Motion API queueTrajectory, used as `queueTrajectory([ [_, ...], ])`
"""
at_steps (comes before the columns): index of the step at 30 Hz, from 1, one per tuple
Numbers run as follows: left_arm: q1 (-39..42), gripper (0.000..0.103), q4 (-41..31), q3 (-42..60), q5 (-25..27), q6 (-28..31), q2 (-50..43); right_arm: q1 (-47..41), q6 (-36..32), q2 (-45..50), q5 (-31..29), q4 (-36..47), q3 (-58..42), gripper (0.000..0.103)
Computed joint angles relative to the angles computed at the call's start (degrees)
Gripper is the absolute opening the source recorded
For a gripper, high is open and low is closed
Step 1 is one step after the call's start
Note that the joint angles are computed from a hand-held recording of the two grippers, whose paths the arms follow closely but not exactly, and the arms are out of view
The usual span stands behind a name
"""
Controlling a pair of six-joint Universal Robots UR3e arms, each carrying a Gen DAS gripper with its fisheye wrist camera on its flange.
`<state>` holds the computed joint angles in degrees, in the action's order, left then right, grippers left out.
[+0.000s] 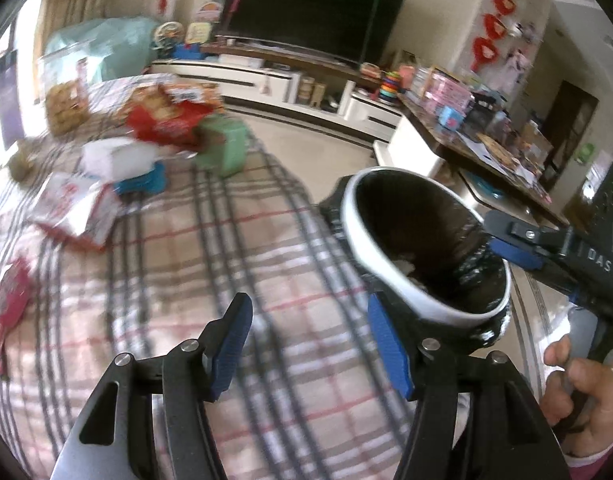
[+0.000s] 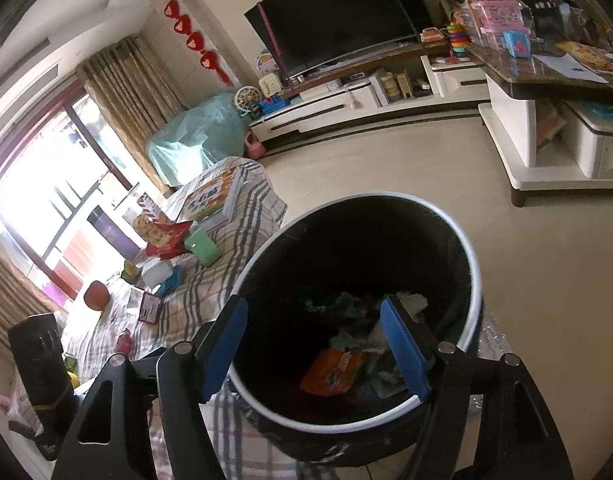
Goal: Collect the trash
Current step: 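Move both grippers back from the bin to the cartons on the bed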
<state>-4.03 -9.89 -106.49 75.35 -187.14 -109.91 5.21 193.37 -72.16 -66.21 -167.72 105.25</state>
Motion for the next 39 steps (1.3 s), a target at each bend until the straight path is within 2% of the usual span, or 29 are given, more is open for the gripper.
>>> queueTrajectory([
  [5, 3.6, 0.062, 2.3, -8.4, 0.0, -0.6, 6.1, 3.4, 0.7, 1.4, -1.2, -0.9, -1.9, 0.079],
  [14, 7.9, 0.067, 3.9, -18.8, 1.8, -1.3, 15.4, 9.8, 0.9, 7.3, -1.6, 0.5, -9.2, 0.080],
  [20, 8.4, 0.067, 2.8, -20.8, 4.0, -2.8, 19.0, 13.3, 0.2, 11.3, -2.2, 2.8, -15.5, 0.080],
  [23, 8.1, 0.068, 2.4, -19.8, 5.0, -3.6, 18.6, 14.7, -0.6, 13.7, -2.9, 4.7, -19.8, 0.080],
  [29, 7.7, 0.077, 0.1, -15.3, 6.4, -5.0, 16.4, 16.4, -3.4, 19.7, -4.1, 10.6, -31.3, 0.080],
  [39, 5.9, 0.080, -2.5, -3.3, 11.5, -8.7, 5.8, 17.3, -7.0, 34.6, -4.9, 24.9, -58.3, 0.080],
])
